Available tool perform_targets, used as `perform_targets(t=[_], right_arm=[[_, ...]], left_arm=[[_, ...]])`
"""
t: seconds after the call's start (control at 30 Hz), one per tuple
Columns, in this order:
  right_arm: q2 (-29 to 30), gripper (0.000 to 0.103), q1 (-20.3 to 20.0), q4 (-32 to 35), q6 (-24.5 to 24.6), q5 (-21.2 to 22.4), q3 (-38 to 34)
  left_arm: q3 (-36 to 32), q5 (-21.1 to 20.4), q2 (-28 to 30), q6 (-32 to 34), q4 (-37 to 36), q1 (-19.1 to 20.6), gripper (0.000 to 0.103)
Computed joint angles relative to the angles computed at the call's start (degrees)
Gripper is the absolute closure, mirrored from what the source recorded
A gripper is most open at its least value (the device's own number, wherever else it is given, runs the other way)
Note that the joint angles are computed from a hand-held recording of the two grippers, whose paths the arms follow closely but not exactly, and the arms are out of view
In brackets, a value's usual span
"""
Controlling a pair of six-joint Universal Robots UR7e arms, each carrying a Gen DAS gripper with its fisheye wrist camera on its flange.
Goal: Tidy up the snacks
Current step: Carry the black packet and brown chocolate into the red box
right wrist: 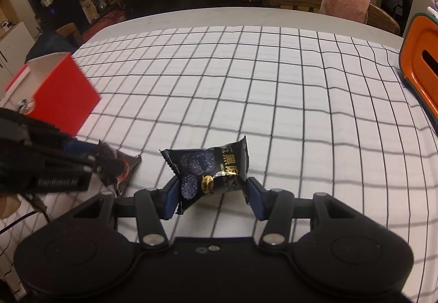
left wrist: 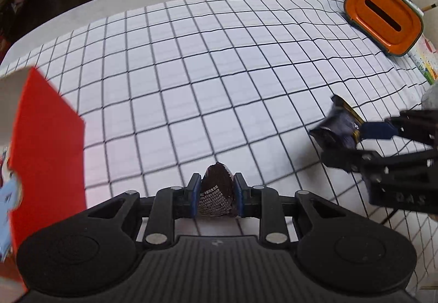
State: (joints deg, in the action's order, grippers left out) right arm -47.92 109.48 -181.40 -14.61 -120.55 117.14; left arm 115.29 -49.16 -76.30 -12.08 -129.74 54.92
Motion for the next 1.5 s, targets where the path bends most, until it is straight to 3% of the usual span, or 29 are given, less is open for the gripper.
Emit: perform_targets(t=[0.4,0.83,1.17,1.5], right_arm=[[-2.06,0.053,7.18,4.33,5.61,-0.46,0.49],[3.13,0.053,14.70,6.99,6.96,-2.97,-6.49],[10.94,0.053,18.96,10.37,6.08,-4.08,-16.74],[20.00,0.053,20.65,15.45,6.23,-3.67,-28.45]], left_arm=[[2.81,-0.23,-10.88,-4.53,6.40,-3.37,0.079],[1.76,1.67,-20.56,-1.39,8.97,-4.26,0.079],[-1.03,3.68,-24.23,5.62,7.42,-0.39,0.079],[-4.78,4.58,-26.04,12.37,6.13,5.66,0.079]])
